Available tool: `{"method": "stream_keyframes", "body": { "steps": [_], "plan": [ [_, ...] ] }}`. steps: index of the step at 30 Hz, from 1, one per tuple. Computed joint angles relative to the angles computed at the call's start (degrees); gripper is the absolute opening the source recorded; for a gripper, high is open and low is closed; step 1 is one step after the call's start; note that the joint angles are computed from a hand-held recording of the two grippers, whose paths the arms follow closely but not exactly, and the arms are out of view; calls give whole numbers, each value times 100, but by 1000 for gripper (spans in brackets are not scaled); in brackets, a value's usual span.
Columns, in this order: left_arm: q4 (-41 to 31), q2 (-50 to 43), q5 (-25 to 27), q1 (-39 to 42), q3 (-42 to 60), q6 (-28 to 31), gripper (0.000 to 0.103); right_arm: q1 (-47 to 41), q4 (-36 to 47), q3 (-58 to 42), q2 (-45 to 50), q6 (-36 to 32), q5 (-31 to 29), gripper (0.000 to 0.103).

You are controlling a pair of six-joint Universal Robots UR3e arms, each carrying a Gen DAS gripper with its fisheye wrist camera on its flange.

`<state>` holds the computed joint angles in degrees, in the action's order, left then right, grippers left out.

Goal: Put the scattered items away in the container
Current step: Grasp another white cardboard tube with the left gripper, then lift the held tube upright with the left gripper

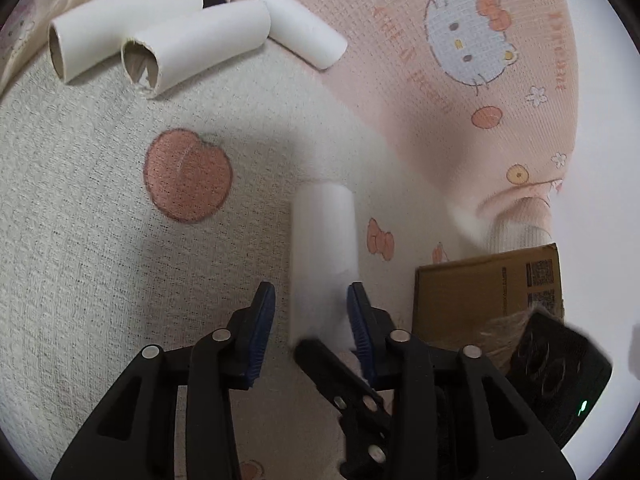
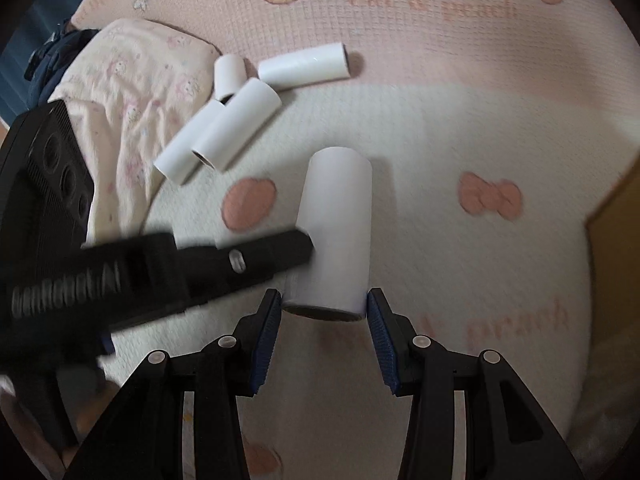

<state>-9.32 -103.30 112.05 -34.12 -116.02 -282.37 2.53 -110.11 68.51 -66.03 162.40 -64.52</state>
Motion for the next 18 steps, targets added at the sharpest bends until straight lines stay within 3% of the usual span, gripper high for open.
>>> {"method": "stream_keyframes", "body": {
  "steps": [4, 15, 18],
  "plan": [
    [754, -6, -325, 308, -439, 45, 49, -60, 125, -15, 14, 5, 92, 42],
    [119, 15, -787, 738, -63, 788, 49, 49, 194, -467, 353, 98, -7, 43],
    [414, -107, -922, 798, -78, 899, 45, 44, 146, -487, 442, 90, 14, 43]
  ]
}}
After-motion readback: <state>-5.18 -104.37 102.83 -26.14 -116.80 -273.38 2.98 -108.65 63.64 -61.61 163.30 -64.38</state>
